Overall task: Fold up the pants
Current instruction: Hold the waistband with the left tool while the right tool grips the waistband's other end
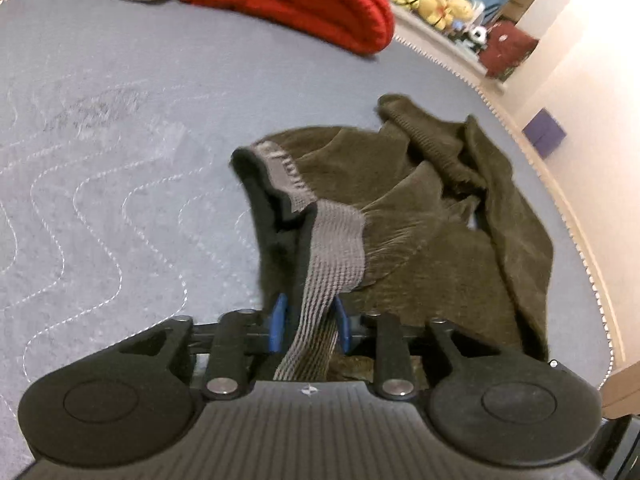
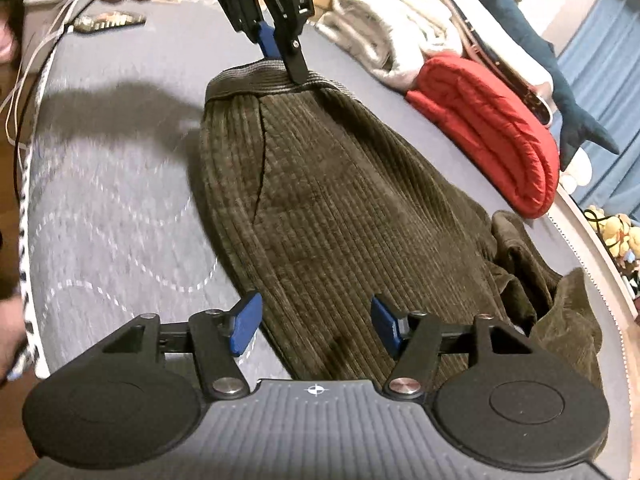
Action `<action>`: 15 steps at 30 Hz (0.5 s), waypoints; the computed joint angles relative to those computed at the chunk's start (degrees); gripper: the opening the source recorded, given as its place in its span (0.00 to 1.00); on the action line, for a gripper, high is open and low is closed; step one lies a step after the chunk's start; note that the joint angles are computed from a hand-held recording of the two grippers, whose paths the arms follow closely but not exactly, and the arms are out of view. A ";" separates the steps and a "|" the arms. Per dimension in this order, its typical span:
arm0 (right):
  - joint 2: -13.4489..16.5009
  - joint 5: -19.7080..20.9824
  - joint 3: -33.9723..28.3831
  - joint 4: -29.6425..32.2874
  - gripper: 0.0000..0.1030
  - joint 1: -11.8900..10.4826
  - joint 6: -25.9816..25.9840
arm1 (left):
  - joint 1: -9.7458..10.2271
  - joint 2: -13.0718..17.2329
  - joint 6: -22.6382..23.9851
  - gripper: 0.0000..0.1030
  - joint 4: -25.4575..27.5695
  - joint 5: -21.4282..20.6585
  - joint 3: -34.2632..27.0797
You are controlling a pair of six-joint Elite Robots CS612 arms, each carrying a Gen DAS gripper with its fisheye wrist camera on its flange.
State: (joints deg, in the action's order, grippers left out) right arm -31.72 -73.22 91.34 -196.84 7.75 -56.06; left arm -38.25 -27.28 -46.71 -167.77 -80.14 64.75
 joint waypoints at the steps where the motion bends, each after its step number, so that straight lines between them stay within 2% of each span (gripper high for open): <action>1: 0.10 -0.97 -0.02 0.52 0.62 0.12 -0.86 | 0.19 0.55 -0.36 0.42 0.68 -0.88 -1.06; 4: 0.37 -0.18 -0.39 0.87 0.61 0.02 -0.52 | 1.11 2.30 -1.85 0.66 0.29 -4.28 -3.73; 6: 0.20 0.53 -0.82 2.42 0.57 -0.15 -0.04 | 1.44 3.45 -2.71 0.70 1.23 -5.31 -5.63; 7: 0.20 1.08 -1.55 4.00 0.48 -0.29 -0.27 | 1.78 4.27 -3.19 0.70 1.62 -6.69 -6.90; 8: 0.03 1.78 -1.83 5.67 0.41 -0.40 -0.68 | 2.07 4.89 -3.55 0.71 1.97 -8.18 -7.81; 9: -0.20 2.82 -1.84 7.35 0.27 -0.57 -1.14 | 2.18 5.57 -3.67 0.71 2.89 -8.91 -9.12; 10: -0.29 3.42 -1.81 8.22 0.20 -0.61 -1.48 | 2.18 6.29 -3.48 0.71 4.32 -9.23 -10.55; 12: -0.13 3.57 -1.66 7.56 0.16 -0.56 -2.19 | 1.99 7.31 -1.92 0.69 7.34 -8.48 -12.86; 14: -0.23 4.07 -1.53 7.52 0.13 -0.64 -2.69 | 1.74 7.99 -0.57 0.56 9.52 -7.18 -14.40; 15: -0.34 4.53 -1.46 7.60 0.11 -0.74 -2.96 | 1.62 8.04 -0.29 0.45 9.93 -6.39 -14.58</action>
State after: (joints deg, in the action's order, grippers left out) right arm -32.06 -68.68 89.88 -189.24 7.01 -59.02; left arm -36.63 -19.24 -47.01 -157.84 -86.53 50.18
